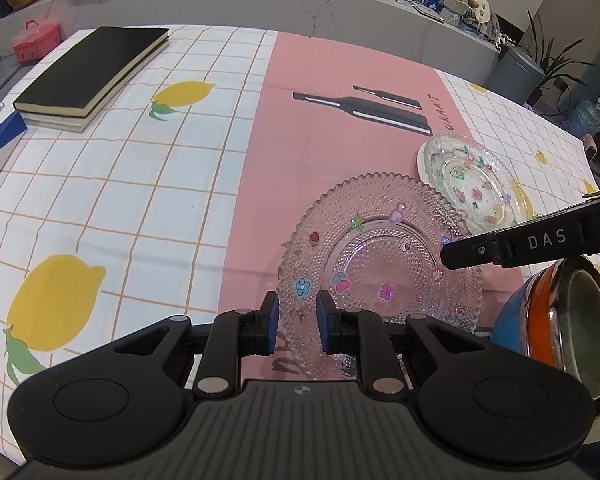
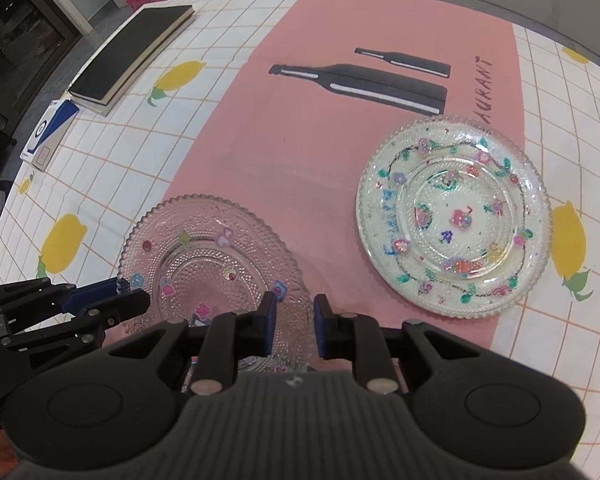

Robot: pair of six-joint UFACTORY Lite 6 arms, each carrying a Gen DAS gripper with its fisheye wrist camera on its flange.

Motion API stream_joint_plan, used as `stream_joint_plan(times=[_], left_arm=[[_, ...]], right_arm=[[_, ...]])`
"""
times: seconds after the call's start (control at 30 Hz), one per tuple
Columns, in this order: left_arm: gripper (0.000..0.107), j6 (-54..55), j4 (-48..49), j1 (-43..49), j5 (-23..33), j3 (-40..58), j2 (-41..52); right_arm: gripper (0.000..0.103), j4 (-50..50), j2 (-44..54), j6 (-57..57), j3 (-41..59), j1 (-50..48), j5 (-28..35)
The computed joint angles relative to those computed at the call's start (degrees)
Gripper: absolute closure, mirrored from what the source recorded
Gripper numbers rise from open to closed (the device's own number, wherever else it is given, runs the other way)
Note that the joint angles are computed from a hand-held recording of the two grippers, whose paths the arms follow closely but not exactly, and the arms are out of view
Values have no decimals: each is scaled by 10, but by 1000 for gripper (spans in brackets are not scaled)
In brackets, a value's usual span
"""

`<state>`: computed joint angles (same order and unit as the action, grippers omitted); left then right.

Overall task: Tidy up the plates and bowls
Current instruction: 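Lift the stacked plates with both grippers and carry them toward the bowl stack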

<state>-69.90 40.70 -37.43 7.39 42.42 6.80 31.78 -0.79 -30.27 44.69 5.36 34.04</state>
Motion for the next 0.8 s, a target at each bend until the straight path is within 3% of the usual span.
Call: stream_joint_plan(times=[0.37, 0.8], left_arm=[[85, 156, -130, -7, 64, 80, 11], [85, 224, -168, -30, 134, 225, 89]], right_arm=[[85, 23, -18, -25, 26, -48, 35], [85, 42, -14, -59, 66, -128, 74]])
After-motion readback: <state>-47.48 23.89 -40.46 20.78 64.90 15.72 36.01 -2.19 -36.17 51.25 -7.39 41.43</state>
